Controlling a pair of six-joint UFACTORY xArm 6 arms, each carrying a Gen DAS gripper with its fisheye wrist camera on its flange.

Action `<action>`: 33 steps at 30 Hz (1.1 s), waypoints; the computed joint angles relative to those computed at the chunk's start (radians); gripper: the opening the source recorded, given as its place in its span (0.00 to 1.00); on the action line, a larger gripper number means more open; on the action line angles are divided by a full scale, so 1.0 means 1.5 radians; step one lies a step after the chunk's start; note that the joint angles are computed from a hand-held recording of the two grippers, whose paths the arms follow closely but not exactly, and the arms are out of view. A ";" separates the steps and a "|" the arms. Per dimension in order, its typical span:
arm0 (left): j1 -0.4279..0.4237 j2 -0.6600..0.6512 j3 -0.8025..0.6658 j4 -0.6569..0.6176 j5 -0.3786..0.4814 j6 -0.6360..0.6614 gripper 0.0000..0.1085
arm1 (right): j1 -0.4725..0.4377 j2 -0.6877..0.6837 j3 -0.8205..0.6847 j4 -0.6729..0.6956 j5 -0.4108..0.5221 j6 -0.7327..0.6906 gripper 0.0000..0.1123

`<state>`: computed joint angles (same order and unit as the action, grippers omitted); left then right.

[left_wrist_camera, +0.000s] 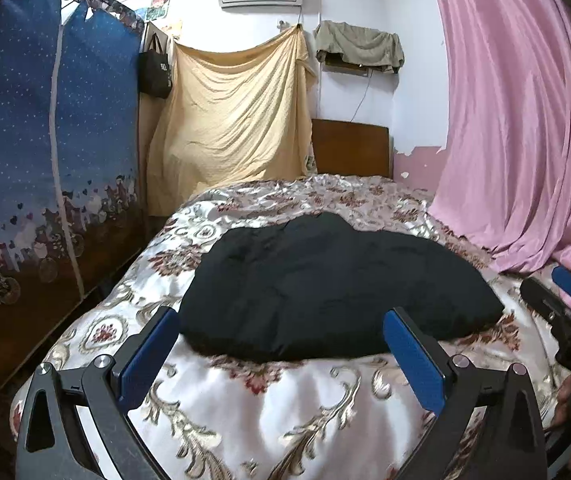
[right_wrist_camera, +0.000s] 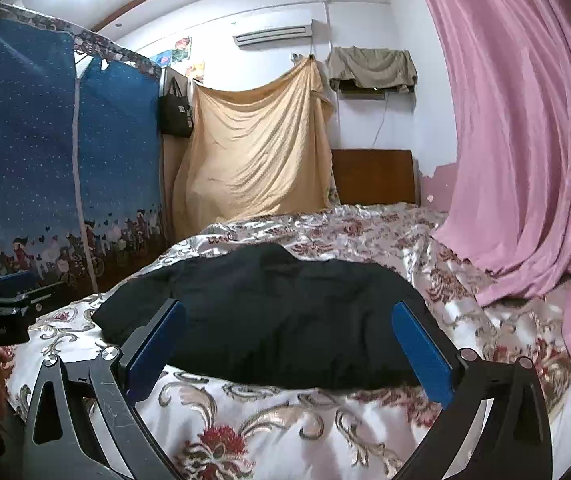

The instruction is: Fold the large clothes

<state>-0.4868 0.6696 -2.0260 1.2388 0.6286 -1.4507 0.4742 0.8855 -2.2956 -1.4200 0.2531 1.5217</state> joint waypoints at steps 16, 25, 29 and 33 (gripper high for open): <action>0.004 0.001 0.021 -0.036 0.019 0.017 0.95 | -0.003 0.067 -0.050 0.252 -0.002 -0.244 0.90; -0.003 0.016 -0.002 -0.040 0.033 0.039 0.95 | -0.002 0.087 -0.074 0.286 0.003 -0.264 0.90; -0.004 0.017 -0.004 -0.043 0.034 0.045 0.95 | -0.003 0.092 -0.079 0.298 0.002 -0.272 0.90; -0.005 0.020 -0.007 -0.046 0.035 0.048 0.95 | -0.002 0.093 -0.078 0.305 0.003 -0.276 0.90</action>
